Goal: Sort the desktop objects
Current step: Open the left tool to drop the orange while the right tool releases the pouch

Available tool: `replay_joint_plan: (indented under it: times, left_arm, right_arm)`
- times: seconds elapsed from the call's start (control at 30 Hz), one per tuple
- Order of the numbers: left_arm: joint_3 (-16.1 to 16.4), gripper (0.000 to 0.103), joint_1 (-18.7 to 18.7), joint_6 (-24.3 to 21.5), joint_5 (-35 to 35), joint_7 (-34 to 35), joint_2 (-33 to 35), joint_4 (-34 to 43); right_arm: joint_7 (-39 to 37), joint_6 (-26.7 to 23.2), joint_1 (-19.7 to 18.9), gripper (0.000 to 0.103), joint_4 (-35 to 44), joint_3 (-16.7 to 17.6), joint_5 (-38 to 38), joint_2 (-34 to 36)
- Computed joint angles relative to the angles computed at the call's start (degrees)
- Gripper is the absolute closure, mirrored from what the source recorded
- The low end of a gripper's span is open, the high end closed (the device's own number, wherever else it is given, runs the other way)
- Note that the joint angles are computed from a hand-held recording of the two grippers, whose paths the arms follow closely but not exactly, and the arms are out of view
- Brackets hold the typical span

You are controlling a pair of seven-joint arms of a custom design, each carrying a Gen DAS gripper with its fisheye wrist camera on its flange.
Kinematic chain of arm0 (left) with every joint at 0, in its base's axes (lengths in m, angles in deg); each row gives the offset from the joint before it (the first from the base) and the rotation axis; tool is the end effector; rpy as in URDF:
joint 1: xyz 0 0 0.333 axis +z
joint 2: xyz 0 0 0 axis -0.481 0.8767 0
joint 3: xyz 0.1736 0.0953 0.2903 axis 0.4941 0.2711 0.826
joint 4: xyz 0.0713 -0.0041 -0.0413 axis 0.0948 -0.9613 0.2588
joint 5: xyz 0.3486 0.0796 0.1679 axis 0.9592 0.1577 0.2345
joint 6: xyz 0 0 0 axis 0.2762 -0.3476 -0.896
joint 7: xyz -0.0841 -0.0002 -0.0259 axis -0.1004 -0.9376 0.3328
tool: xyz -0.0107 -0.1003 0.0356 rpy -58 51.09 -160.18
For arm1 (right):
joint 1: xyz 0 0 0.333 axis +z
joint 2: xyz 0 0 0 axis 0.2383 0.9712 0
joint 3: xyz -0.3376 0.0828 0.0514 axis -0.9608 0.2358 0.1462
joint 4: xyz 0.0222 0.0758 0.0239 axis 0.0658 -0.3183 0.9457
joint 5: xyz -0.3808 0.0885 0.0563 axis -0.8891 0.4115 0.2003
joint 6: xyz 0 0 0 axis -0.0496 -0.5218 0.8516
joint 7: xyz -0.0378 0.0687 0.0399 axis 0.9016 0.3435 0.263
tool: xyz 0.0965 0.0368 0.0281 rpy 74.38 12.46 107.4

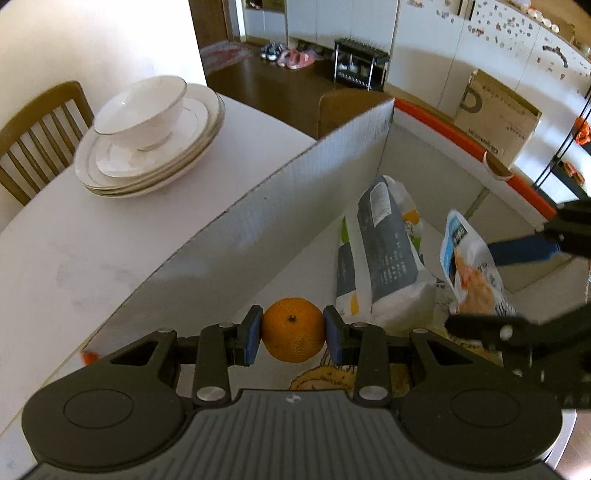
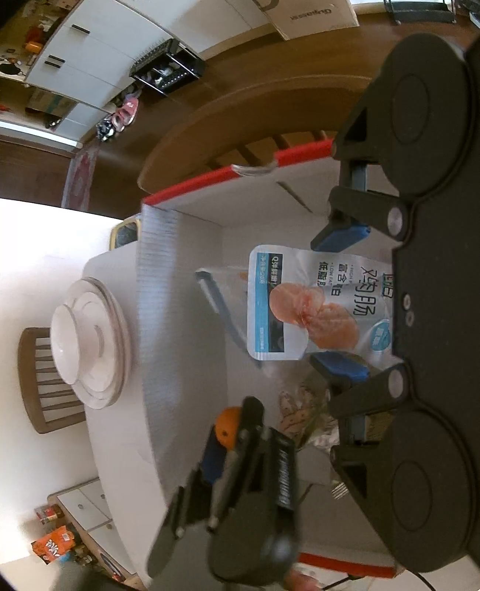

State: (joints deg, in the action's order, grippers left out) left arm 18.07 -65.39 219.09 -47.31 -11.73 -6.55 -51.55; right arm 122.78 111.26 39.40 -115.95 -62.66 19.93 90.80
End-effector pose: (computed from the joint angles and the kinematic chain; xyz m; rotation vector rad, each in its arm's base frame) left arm 0.5115 -0.5000 0.3806 -1.8916 2.0178 -0.4589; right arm 0.4832 0.3395 0.3899 -2.4175 1.1615 -0.2505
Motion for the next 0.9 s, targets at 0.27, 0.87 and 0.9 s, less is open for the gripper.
replay_joint_plan:
  times: [0.27,0.87,0.9]
  left_arm:
    - [-0.4,0.069,0.9,-1.3,-4.1,5.7,4.0,4.3]
    - [1.0,0.058,0.8,1.9,-7.4,7.3,3.7,2.9]
    - [1.0,0.053,0.7,2.5,-7.0,6.9,3.2,2.3]
  right_arm:
    - [-1.0,0.1,-0.1,0.045,-0.4,0.2,0.2,0.9]
    - [-5.4,-1.4,-1.5,0.039,0.1,1.6,6.0,1.0]
    - [-5.7,-1.4,-1.5,0.038,0.0,1.5,6.2,0.8]
